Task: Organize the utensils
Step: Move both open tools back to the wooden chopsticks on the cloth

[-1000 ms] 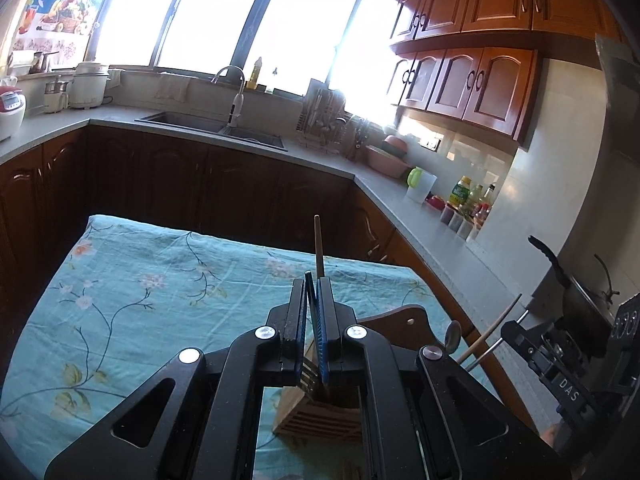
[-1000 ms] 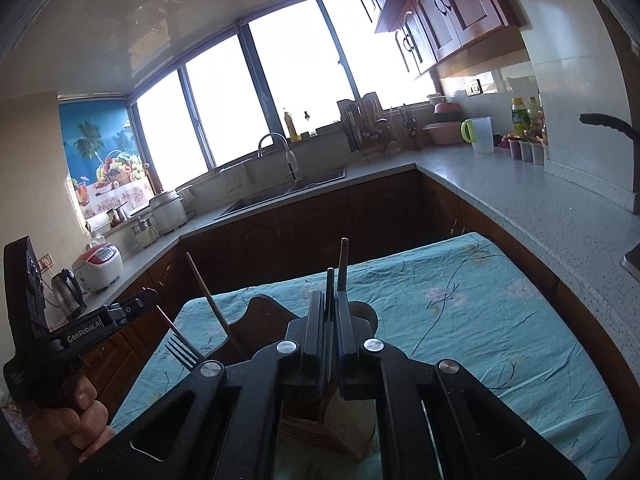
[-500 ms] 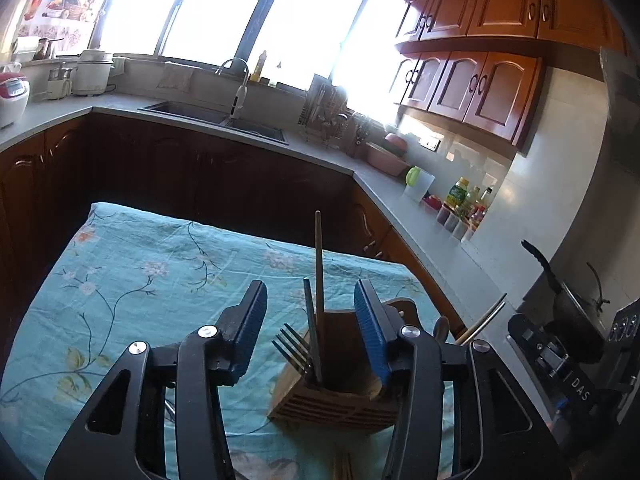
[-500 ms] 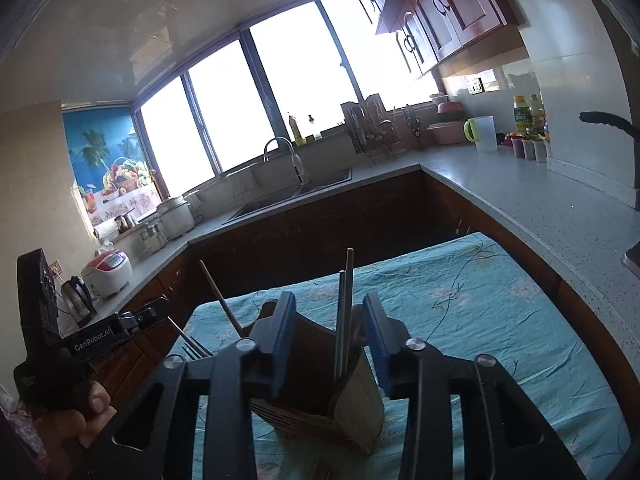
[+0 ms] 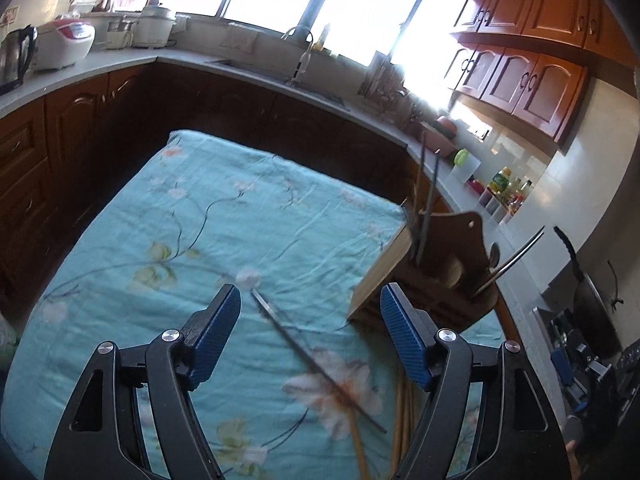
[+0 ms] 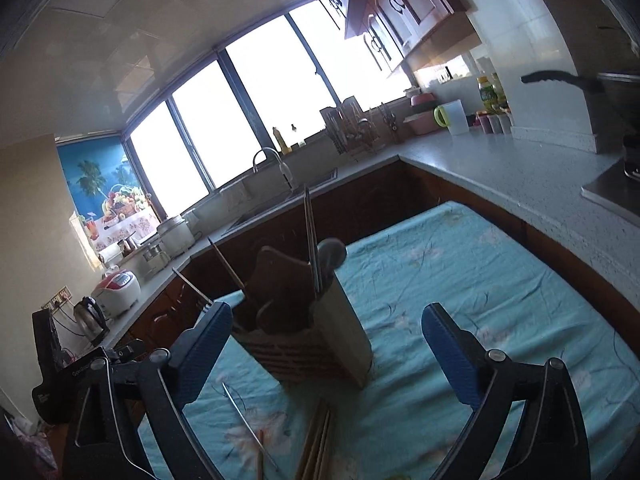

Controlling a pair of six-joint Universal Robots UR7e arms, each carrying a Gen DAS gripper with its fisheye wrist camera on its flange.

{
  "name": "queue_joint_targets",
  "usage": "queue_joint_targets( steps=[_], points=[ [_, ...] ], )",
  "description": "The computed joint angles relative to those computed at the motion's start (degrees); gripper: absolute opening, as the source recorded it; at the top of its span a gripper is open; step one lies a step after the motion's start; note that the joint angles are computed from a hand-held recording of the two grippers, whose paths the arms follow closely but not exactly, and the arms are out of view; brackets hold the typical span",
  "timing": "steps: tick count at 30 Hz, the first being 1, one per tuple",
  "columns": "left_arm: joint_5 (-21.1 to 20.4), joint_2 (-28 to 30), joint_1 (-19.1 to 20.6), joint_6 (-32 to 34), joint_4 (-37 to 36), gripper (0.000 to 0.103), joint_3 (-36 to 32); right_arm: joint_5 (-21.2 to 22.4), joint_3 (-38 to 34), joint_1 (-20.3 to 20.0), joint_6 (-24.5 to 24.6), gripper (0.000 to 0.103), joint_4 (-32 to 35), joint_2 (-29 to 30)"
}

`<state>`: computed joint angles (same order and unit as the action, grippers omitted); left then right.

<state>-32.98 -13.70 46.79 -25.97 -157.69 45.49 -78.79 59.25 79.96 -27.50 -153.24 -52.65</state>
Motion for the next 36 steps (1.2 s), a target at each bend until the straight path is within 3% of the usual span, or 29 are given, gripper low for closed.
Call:
queue_joint_targets(
  steps=[7,14,22,24,26,29,33,36],
  points=[
    [-0.62,-5.06,0.31,-12.05,5.71,0.074,11.25,-3.03,7.76,-1.69,-1.63,0.097,1.55,-3.75],
    [-2.92,-5.35,-0.01,-15.25,9.95,0.074,13.4,-4.18,12.83,-1.96,-4.08,0.097,1.43,-6.25],
    [-7.94,-0.1,-0.18,-10.73,19.74,0.074,4.52,-7.19,13.08,-1.68,-5.57,0.095,4.16,-5.85],
    [-8.29,1.55,-0.11,-10.05,22.52,0.074,1.6,-8.74,12.13,-1.31,-6.61,0.09,5.64,-5.06],
    [-8.31,3.44,0.06,-9.42,24.95,0.074,-1.67,-10.38,10.78,-0.92,-7.23,0.074,8.05,-4.04],
    [-8.06,6.66,0.38,-8.77,30.3,0.074,-7.75,-12.72,7.98,-0.3,-7.36,0.061,11.51,-1.98],
    [-4.21,11.8,0.53,-9.47,40.88,0.074,-17.46,-14.99,5.15,0.39,-7.91,0.052,14.68,0.28],
    [-2.26,11.49,0.81,-10.71,41.68,0.074,-16.88,-16.65,4.1,1.18,-9.58,0.046,16.84,1.56]
  ],
)
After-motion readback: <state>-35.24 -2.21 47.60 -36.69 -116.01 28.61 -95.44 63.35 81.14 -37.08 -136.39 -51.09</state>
